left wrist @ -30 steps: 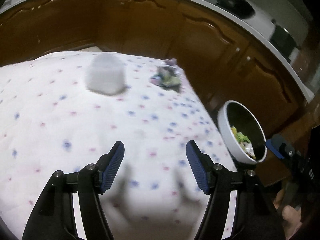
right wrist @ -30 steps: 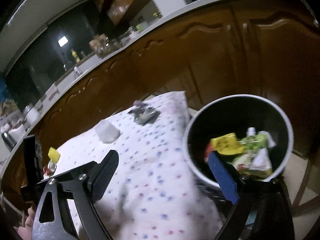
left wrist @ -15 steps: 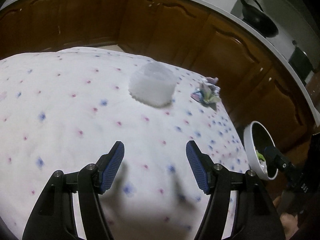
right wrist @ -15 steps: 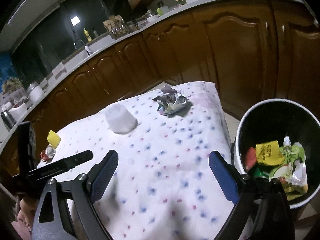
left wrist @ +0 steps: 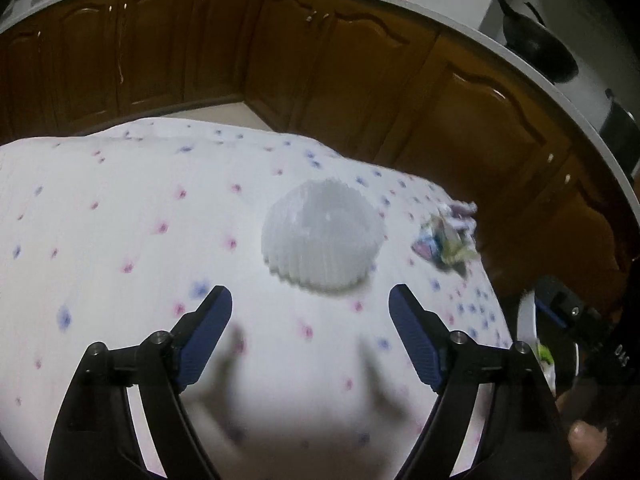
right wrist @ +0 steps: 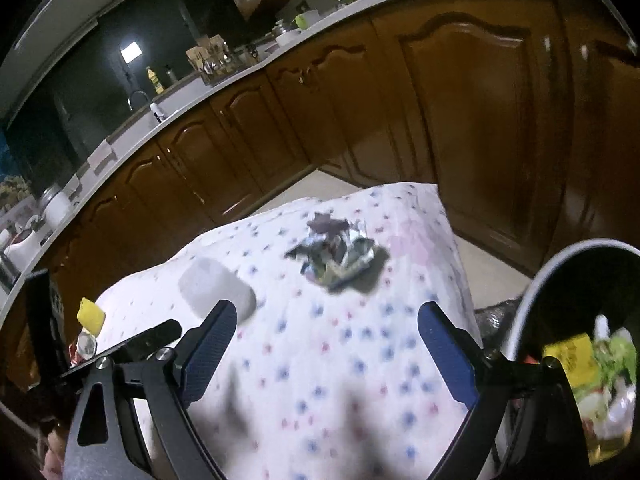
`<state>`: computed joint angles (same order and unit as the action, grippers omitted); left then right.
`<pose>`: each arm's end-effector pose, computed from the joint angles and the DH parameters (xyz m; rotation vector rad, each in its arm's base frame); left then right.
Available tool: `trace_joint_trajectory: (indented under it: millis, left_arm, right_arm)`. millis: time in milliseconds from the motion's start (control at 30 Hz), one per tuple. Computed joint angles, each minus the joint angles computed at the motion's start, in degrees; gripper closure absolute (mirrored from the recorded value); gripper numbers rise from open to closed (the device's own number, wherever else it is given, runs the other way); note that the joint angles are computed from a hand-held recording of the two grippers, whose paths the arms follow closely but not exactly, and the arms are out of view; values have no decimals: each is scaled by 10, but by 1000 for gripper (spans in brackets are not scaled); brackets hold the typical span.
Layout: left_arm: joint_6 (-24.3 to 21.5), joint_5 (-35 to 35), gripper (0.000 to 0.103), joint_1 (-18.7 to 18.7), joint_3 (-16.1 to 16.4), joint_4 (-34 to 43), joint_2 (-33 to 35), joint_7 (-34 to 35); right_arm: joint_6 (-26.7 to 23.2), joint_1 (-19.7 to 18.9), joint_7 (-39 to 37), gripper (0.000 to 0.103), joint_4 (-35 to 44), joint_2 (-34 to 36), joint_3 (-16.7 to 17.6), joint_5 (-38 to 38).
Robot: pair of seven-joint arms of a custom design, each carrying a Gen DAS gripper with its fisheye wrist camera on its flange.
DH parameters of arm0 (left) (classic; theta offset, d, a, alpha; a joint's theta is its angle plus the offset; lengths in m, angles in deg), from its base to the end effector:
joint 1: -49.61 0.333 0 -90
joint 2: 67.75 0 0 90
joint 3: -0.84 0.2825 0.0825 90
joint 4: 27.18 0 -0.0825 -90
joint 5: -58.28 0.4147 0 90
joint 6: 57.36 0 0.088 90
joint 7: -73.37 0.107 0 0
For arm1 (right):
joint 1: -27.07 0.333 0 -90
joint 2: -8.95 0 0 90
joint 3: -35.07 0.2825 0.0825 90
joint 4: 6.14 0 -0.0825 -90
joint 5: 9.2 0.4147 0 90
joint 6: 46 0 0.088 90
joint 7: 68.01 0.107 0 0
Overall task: Collect trash
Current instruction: 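Grasp the white foam net with the left tool while the right tool grasps the foil wrapper, then carry the foam net and foil wrapper over the bin and open both tools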
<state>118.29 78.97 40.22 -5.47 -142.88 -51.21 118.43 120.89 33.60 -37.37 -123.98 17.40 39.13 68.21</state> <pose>0.6249 -0.2015 0.3435 -2.0380 1.7040 -0.9685 0.6149 0.0532 0.3583 -1.5728 1.6106 -0.3222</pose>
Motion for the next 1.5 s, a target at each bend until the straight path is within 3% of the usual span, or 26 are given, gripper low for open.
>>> trace_joint_trajectory:
  millis: [100,167,333,367,400,467,533,567,600,733,800,933,1000,1100,1167,1267,1400,1500]
  left_arm:
    - [-19,53,20,-49,54,44,29,-51]
    - [-28,62,20,-45,50,68,47,-56]
    - [-50,73,20,-40,43,113,84,-58]
    - [-49,78,21,-44,47,115,86,-63]
    - [-48,85,22,-48,51,117,88,-67]
    - [-44,83,51,-36,37,119,92,-50]
    - [-46,69,67,-23,21,120,95,-25]
    - [-42,68,81,-22,21,118,94,-20]
    - [-38,63,84,-18,17,114,92,-12]
    - [-14,49,91,-16,16,83,71,-2]
    - [-5,48,91,-20,19,59,52,-4]
    - [18,53,92,-26,21,5,7,-8]
    - [31,64,92,-37,31,-23,-16,-22]
    - [42,26,92,0,-14,-65,-47,8]
    - [47,29,92,-9,-7,-89,-68,1]
    - [57,-29,92,31,-55,-124,-94,53]
    - [67,-36,92,20,-49,-158,-126,63]
    - [75,-103,92,33,-80,-172,-139,120]
  right_arm:
    - [-1,1,47,10,38,36,0,-49]
    - [-10,7,124,10,71,71,-8,-137]
    - [-14,7,219,11,134,137,-7,-247]
    - [-15,4,228,14,144,147,-3,-259]
    - [-13,2,237,25,148,152,0,-272]
    - [-19,-2,255,46,160,164,5,-302]
    - [-2,-7,262,54,151,161,14,-322]
    - [6,-16,256,69,145,157,25,-322]
    - [9,-25,248,79,137,151,35,-319]
    - [20,-66,179,83,96,116,80,-248]
    - [11,-78,137,102,75,94,90,-196]
    - [-6,-83,45,103,23,38,93,-91]
    - [-12,-77,8,103,-1,11,86,-51]
    - [-20,-63,-20,103,-21,-12,68,-17]
    - [-20,-51,-33,103,-32,-27,55,1]
    - [-38,-35,-83,103,-55,-57,37,53]
    - [-64,-12,-118,103,-94,-103,6,95]
    - [-75,6,-132,103,-126,-137,-17,108]
